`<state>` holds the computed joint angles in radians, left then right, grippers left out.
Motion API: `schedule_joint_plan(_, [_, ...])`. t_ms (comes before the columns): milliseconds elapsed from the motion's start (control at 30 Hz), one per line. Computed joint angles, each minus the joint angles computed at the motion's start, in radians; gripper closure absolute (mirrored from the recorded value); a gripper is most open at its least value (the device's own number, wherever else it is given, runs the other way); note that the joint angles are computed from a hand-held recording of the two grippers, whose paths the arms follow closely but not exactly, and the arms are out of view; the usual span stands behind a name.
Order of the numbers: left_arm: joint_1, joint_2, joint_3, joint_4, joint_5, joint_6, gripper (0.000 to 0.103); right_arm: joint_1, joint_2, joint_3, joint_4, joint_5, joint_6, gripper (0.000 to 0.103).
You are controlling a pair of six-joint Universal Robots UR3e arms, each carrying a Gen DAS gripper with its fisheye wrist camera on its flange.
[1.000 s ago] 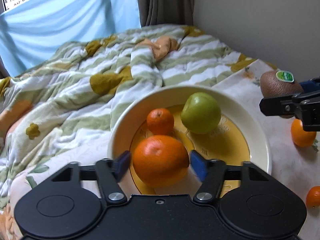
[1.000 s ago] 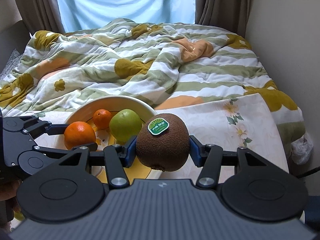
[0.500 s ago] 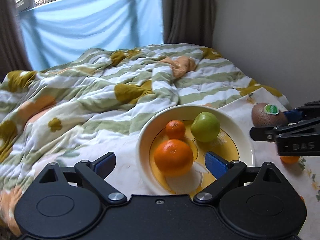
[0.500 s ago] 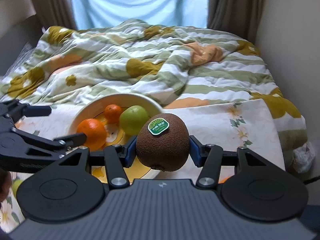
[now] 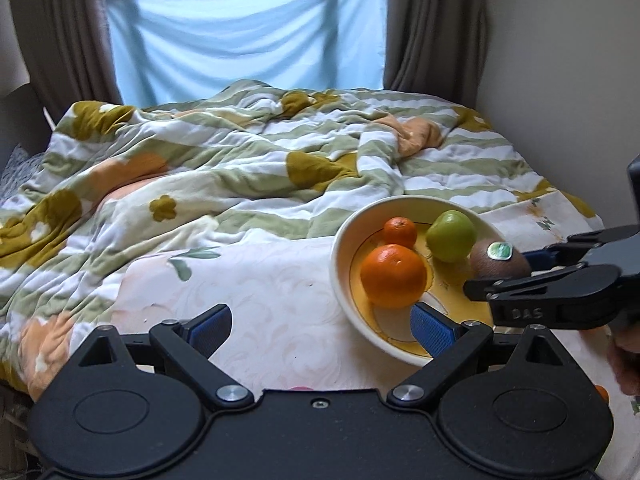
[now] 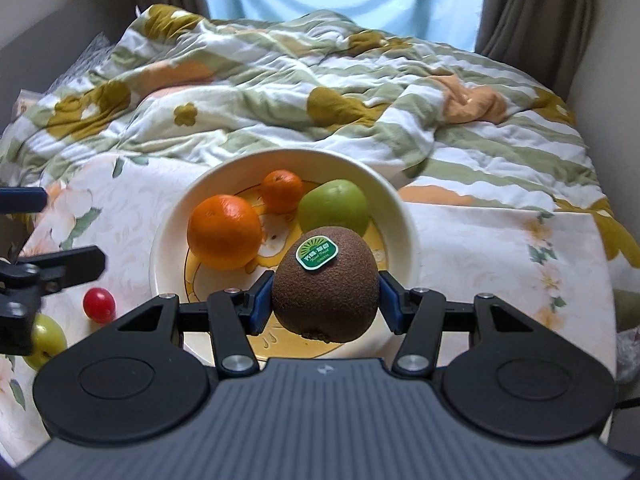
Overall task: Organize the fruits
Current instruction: 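Lower the kiwi into the bowl and open the right tool, then move the left tool to the yellow pear and grasp it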
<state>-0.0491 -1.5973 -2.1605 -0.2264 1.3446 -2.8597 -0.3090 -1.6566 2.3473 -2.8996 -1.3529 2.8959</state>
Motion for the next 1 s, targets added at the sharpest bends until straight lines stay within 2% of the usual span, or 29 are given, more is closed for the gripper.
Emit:
schedule_joint_plan(200, [0.011, 0.015, -0.037, 0.02, 0.005, -0.019, 0.005, 0.035, 0.107, -0.007, -0.078, -0.014, -0.008, 0.034])
schedule_joint_plan(400, [0.022, 0.043, -0.064, 0.017, 0.003, -0.028, 0.005, 0.048, 0.128, 0.008, -0.12, -0.028, -0.016, 0.033])
schedule_joint_plan(433, [0.023, 0.051, -0.068, 0.014, 0.002, -0.03, 0.005, 0.054, 0.128, 0.013, -0.138, -0.04, -0.018, 0.029])
schedule_joint_plan(533, [0.028, 0.075, -0.074, 0.001, -0.005, -0.035, 0.005, 0.068, 0.105, 0.032, -0.174, -0.074, -0.019, 0.0])
schedule_joint_plan(800, [0.029, 0.158, -0.092, -0.04, -0.006, -0.055, 0.005, 0.009, -0.063, 0.088, -0.102, -0.023, -0.067, 0.0])
schedule_joint_plan(1000, [0.036, 0.26, -0.12, -0.077, -0.003, -0.071, 0.005, -0.071, -0.27, 0.116, 0.067, 0.051, -0.115, 0.0])
